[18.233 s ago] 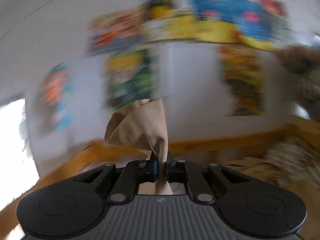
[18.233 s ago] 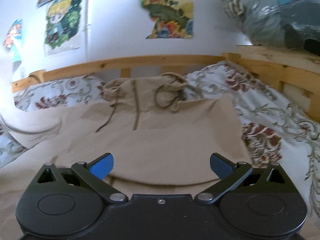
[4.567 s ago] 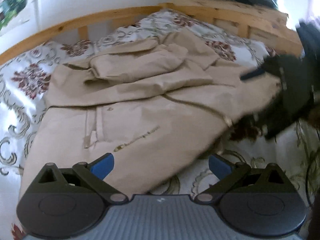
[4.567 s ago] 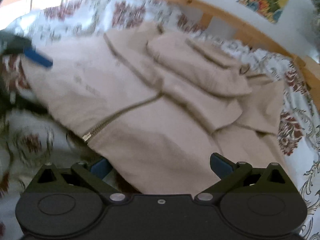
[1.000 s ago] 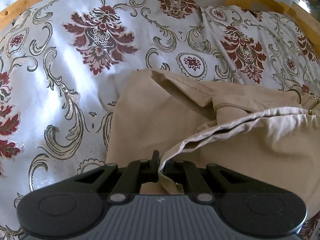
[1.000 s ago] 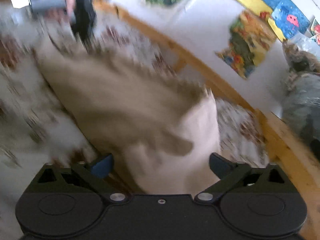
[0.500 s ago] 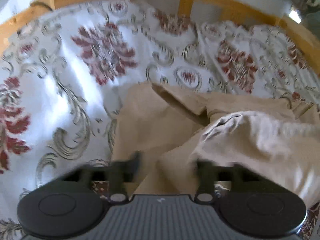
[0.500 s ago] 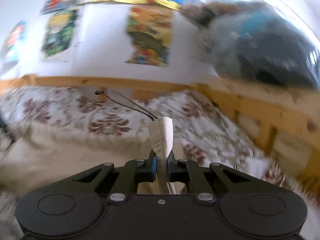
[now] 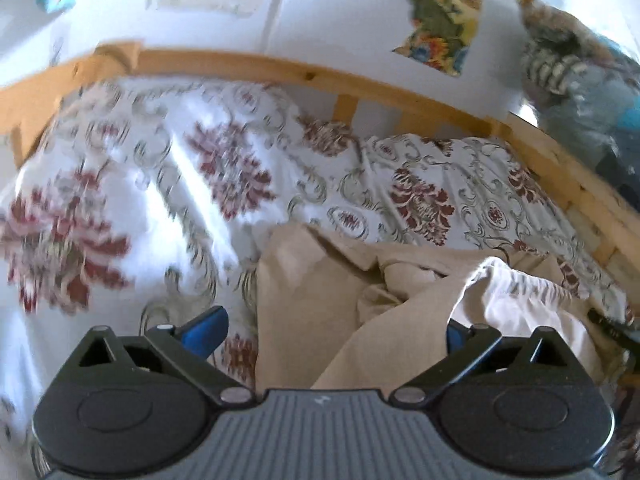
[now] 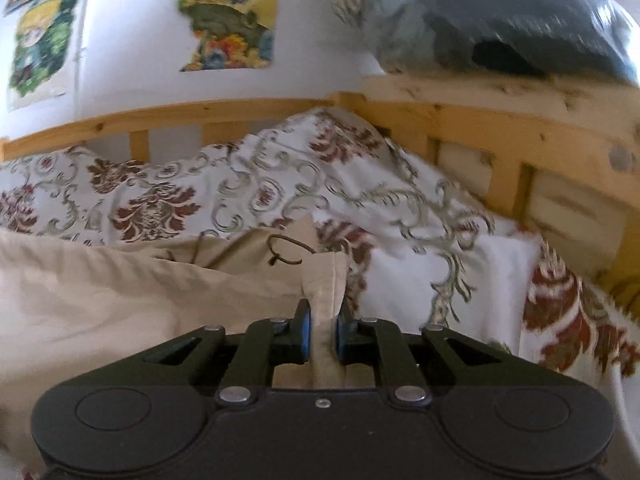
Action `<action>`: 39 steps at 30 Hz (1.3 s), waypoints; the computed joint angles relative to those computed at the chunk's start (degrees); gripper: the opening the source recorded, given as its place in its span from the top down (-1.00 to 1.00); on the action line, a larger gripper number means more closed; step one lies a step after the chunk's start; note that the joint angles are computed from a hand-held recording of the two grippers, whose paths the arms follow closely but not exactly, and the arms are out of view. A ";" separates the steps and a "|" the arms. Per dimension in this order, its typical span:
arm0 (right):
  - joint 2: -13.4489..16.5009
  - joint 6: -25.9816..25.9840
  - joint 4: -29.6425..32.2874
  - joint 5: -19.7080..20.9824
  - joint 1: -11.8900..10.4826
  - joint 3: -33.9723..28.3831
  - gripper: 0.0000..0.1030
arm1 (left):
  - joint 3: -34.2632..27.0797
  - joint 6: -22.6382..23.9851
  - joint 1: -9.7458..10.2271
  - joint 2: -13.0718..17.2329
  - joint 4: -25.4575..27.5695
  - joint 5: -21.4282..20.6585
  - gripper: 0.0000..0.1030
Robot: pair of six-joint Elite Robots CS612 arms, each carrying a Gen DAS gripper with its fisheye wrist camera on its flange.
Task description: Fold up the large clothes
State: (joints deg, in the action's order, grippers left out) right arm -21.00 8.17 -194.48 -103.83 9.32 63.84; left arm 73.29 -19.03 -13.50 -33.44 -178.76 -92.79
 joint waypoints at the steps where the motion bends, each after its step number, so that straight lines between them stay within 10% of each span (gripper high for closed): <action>1: -0.13 0.59 0.48 0.23 -0.06 0.13 0.75 | -0.18 -1.37 0.17 0.16 0.38 0.03 -0.99; 7: -0.24 -1.32 4.38 -0.61 0.15 -0.29 0.76 | -4.43 -7.10 -1.45 2.34 2.53 9.89 -0.98; 15: 0.13 -0.98 4.87 -2.12 0.11 -0.62 0.76 | -6.14 -16.45 0.20 2.51 -1.15 9.35 -0.98; 24: -0.22 -0.34 3.66 -2.19 0.20 -0.20 0.76 | 5.63 2.98 -0.90 -1.18 -10.81 3.89 -0.99; 29: -0.71 0.20 5.18 -2.04 0.23 0.17 0.55 | 7.28 14.12 -3.54 -0.82 -6.47 7.11 -0.98; 33: -1.71 1.43 5.99 -0.12 0.15 1.75 0.07 | 2.76 10.57 -5.05 1.75 0.82 15.40 -0.52; 39: -3.46 5.00 3.75 1.44 -0.14 5.01 -0.23 | 0.88 0.20 -3.09 2.92 -3.22 10.72 0.52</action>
State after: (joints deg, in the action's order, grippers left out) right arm -24.46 13.17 -190.73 -102.39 9.19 68.85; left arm 74.17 -18.83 -16.58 -30.52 -181.98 -82.07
